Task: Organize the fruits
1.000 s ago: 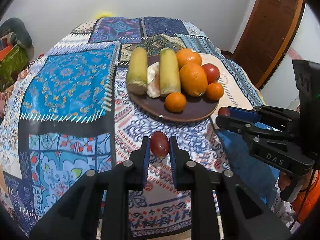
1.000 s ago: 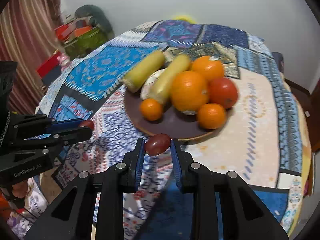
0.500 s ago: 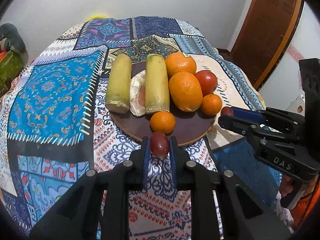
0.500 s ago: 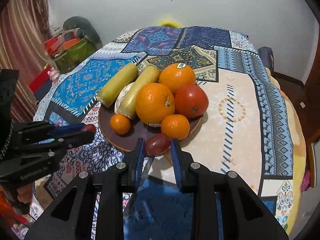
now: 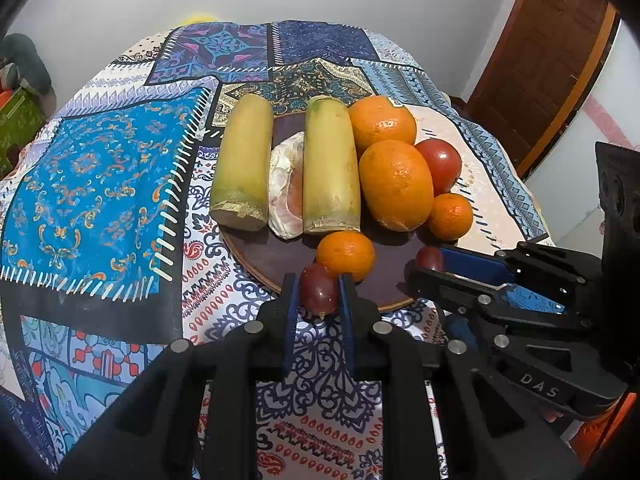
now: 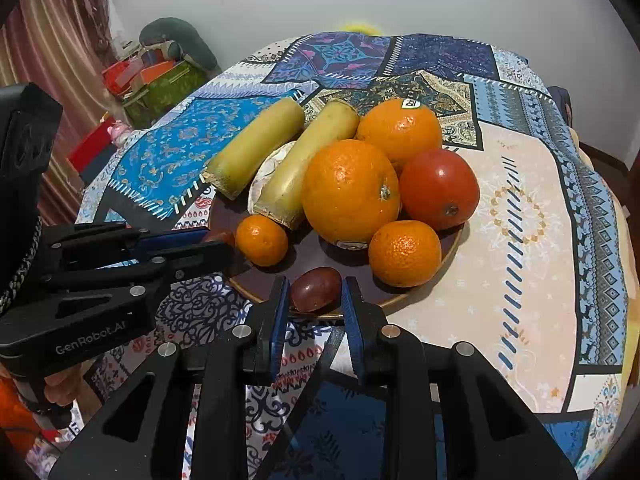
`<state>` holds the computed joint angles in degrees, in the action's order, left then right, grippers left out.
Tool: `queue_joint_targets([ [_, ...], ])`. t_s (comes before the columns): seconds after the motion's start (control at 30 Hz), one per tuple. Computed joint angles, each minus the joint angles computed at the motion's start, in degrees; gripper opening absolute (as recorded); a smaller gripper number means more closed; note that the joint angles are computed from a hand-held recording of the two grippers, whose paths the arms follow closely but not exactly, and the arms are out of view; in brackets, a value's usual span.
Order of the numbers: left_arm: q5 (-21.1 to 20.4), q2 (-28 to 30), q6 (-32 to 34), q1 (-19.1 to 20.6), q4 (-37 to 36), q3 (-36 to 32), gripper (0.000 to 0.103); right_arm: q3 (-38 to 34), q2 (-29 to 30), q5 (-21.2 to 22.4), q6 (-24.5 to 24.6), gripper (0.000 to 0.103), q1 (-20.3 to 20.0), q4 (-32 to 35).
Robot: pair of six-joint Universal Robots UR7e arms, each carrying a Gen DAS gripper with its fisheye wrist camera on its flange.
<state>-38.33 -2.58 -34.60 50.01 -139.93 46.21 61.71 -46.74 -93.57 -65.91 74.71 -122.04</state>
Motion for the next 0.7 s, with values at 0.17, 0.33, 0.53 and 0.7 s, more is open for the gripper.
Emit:
queue_joint_targets([
  [0.17, 0.6, 0.6, -0.2, 0.0, 1.2, -1.2, 0.019, -0.5, 0.2, -0.1, 0.1, 0.024, 0.0, 0.8],
  [0.33, 0.0, 0.3, -1.1, -0.2, 1.6, -0.7, 0.027, -0.6, 0.2, -0.3, 1.0, 0.027, 0.1, 1.1],
  [0.53, 2.1, -1.2, -2.2, -1.7, 1.0, 2.0, 0.028, 0.4, -1.0, 0.6, 1.4, 0.034, 0.0, -0.1],
  [0.7, 5.8, -3.5, -2.7, -4.3, -2.7, 6.1, 0.028, 2.1, -3.6, 3.2, 1.3, 0.034, 0.0, -1.2],
])
